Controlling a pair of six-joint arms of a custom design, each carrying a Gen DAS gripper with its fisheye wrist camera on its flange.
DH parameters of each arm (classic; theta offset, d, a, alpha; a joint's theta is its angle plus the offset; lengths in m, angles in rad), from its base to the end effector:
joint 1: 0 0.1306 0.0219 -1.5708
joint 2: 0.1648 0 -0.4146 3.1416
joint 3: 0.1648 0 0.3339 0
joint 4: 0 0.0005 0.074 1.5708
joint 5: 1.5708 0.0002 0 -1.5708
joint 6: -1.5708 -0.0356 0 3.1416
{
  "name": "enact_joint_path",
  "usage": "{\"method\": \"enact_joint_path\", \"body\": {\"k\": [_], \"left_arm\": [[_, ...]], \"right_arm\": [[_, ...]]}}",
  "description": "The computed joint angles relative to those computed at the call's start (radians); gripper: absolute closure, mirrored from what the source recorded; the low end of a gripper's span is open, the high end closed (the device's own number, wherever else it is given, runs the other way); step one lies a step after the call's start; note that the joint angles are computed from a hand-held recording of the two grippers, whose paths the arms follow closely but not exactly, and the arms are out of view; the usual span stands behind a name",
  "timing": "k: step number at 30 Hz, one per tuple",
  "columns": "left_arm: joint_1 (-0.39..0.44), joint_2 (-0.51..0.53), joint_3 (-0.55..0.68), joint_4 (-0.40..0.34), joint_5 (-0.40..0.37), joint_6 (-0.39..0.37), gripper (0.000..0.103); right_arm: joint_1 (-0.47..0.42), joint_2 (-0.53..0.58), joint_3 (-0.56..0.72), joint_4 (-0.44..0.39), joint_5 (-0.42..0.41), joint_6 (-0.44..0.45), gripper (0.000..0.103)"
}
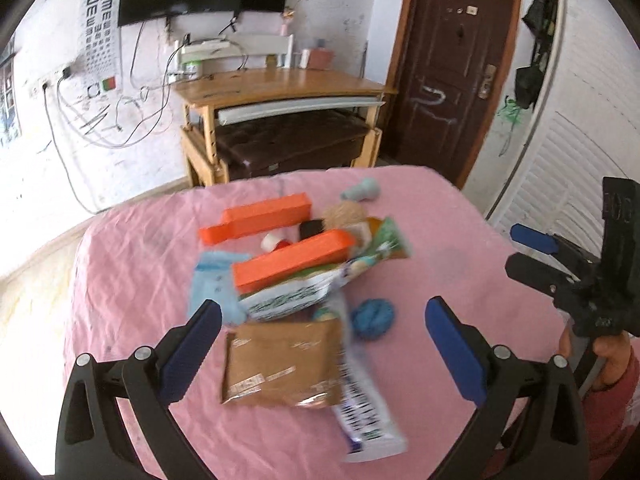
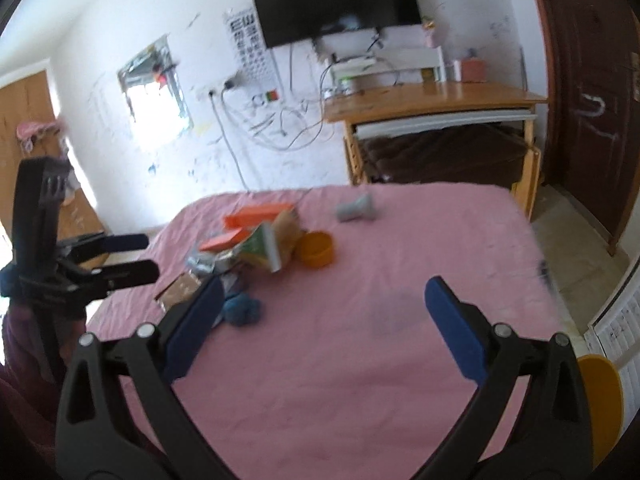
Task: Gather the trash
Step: 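Grasp the brown BISCUITS packet with the left gripper while the right grasps blue yarn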
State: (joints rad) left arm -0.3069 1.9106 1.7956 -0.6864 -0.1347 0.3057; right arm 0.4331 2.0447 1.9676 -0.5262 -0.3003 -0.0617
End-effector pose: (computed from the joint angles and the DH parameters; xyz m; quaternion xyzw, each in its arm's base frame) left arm 0.6018 -0.1862 0.3766 -0.0247 0.9248 -0.0534 0.3758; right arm 0.6228 0.2990 0.3763 -0.2300 0.8474 0.2410 0.4134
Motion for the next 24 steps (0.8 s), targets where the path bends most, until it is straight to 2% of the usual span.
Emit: {"method": "enact_joint_path", "body": {"k": [4,7,12,15,17,18,19,24], "left_arm": [[0.017,0.019,-0.014,-0.012,-0.008,0.012,0.007],[0.03,0.04,-0.012,-0.028,0.038,0.02,0.007],[0.048,0.071,-0.003,-0.046,0.122,-0.008,0.007],[0.056,0.063,-0.04,-0.001,0.142,0.001,0.007],[0.069,0.049,-0.073,0.041,0.166,0.008,0.013],[0.073,0.043,-0.084,0.051,0.175,0.006,0.026],[0.076,0.043,-0.085,0.047,0.182,-0.001,0.031],[0.069,0.025,-0.124,0.085,0.16,-0.041,0.04]], "right_arm": [[0.024,0.02,0.032,-0.051,0.014,0.025,0.006],[0.039,0.034,0.054,-0.087,0.024,0.047,0.006],[0.061,0.057,0.094,-0.142,0.047,0.081,0.006],[0.075,0.068,0.117,-0.17,0.058,0.104,0.006],[0.085,0.077,0.133,-0.187,0.067,0.123,0.006],[0.09,0.08,0.14,-0.195,0.073,0.131,0.006],[0.095,0.086,0.149,-0.203,0.08,0.137,0.006],[0.117,0.118,0.197,-0.253,0.099,0.179,0.006]]}}
